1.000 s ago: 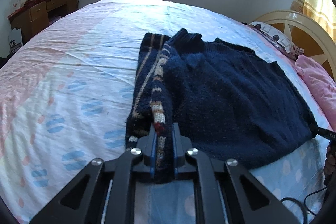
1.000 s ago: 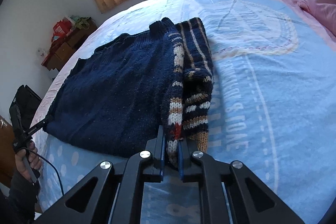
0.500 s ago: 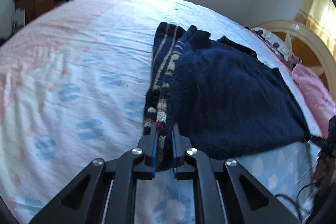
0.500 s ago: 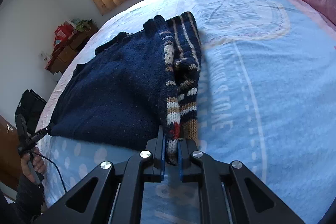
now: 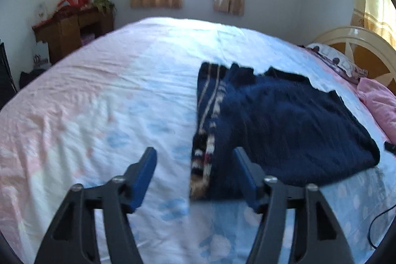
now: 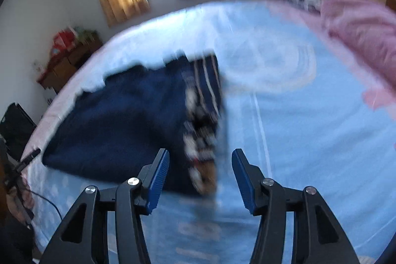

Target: Fold small clothes

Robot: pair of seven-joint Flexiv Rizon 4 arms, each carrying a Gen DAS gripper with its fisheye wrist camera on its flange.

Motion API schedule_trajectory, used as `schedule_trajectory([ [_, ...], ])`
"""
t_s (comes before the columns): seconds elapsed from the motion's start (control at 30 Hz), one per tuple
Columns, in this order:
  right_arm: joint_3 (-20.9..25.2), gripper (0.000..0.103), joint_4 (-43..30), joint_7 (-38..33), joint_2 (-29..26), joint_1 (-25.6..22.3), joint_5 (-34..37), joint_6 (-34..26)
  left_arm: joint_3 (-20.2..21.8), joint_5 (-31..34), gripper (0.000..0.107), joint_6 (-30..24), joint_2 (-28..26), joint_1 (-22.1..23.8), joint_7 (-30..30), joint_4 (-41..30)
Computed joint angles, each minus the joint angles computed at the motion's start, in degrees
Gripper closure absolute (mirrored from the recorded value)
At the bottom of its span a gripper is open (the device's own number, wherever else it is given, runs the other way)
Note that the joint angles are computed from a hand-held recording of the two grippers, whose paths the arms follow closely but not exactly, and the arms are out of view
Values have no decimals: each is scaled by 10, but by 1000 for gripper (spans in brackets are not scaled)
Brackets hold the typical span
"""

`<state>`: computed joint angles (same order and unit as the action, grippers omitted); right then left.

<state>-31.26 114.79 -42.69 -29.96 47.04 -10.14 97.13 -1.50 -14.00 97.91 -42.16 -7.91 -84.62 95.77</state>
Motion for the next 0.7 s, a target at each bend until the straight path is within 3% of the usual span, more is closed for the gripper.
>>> schedule_trajectory([
  [0.03, 2, 49, -7, 3, -2, -1, -7, 13, -3, 0, 39, -12, -4, 1, 4, -9],
  [0.1, 53, 49, -38, -21, -6, -36, -11, 9, 8, -4, 39, -41, -18, -10, 4, -37],
  [0.2, 164, 49, -109, -56, -36, -120, -44, -23, 106, 0, 39, -132, -53, -78, -32, -103],
  [0.27, 208, 49, -159, -58, -61, -156, -42, -94, 132, 14, 35, -163, -66, -91, -57, -124],
  [0.37, 212, 49, -179, 11, -84, -179, -46, -155, 105, 30, 29, -147, -59, -67, -65, -111],
  [0.4, 231, 51, -176, 27, -88, -203, -57, -151, 89, 35, 28, -139, -56, -54, -63, -103],
  [0.43, 252, 51, -169, 7, -92, -223, -32, -111, 62, 33, 27, -124, -53, -34, -59, -91],
  [0.5, 291, 54, -160, -8, -90, -258, -30, -86, 32, 31, 26, -105, -48, -11, -51, -75],
  [0.6, 248, 53, -148, 14, -72, -221, -50, -106, 18, 31, 22, -89, -45, -3, -42, -62],
  [0.7, 232, 53, -175, 12, -80, -208, -80, -67, 16, 28, 19, -74, -47, -6, -40, -59],
])
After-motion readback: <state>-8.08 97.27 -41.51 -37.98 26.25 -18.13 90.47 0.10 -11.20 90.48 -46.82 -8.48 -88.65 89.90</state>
